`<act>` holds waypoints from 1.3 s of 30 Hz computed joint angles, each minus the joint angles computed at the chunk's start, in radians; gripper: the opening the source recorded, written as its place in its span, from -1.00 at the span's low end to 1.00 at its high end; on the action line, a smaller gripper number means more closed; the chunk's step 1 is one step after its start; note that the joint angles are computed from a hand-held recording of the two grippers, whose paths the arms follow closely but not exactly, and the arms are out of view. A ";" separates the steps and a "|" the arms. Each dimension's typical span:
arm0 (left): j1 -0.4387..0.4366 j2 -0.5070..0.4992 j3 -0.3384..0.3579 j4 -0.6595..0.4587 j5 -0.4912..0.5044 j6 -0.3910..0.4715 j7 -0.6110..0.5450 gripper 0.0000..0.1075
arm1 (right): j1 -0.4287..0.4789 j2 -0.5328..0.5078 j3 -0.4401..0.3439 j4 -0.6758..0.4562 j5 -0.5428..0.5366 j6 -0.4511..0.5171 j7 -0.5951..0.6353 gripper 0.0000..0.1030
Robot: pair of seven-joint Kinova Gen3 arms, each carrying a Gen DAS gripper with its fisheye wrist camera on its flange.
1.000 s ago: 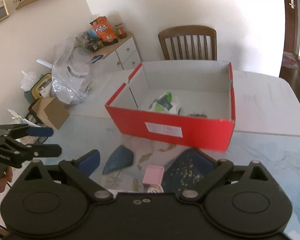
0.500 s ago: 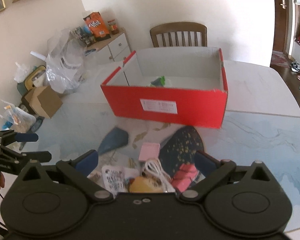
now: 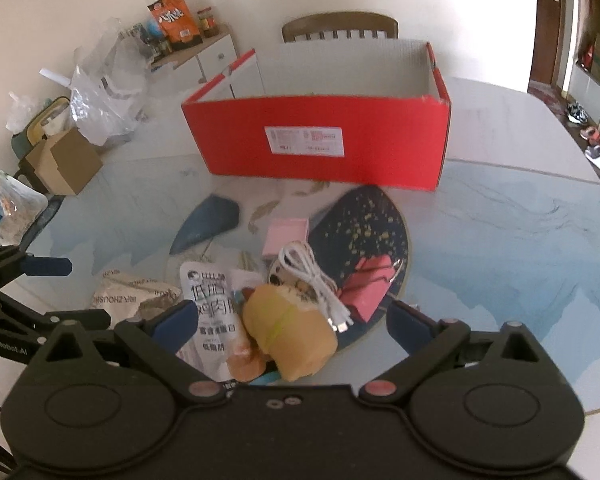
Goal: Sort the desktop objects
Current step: 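Grasp the silver foil snack bag with the left tool while the right tool grasps the yellow plush toy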
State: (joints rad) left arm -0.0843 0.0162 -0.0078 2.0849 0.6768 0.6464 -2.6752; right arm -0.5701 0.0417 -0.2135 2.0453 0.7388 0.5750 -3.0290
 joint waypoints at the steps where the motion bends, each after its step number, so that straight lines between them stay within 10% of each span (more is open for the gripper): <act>1: 0.002 0.002 0.002 0.004 -0.003 -0.006 0.004 0.91 | -0.002 0.005 -0.001 0.000 0.003 0.001 -0.007 0.92; 29: -0.001 0.046 0.035 0.041 -0.038 -0.095 0.133 0.87 | -0.051 0.087 0.061 -0.020 -0.028 -0.018 -0.054 0.51; 39: -0.009 0.044 0.032 0.038 0.011 -0.052 0.055 0.24 | -0.053 0.083 0.065 -0.027 -0.061 -0.011 -0.052 0.27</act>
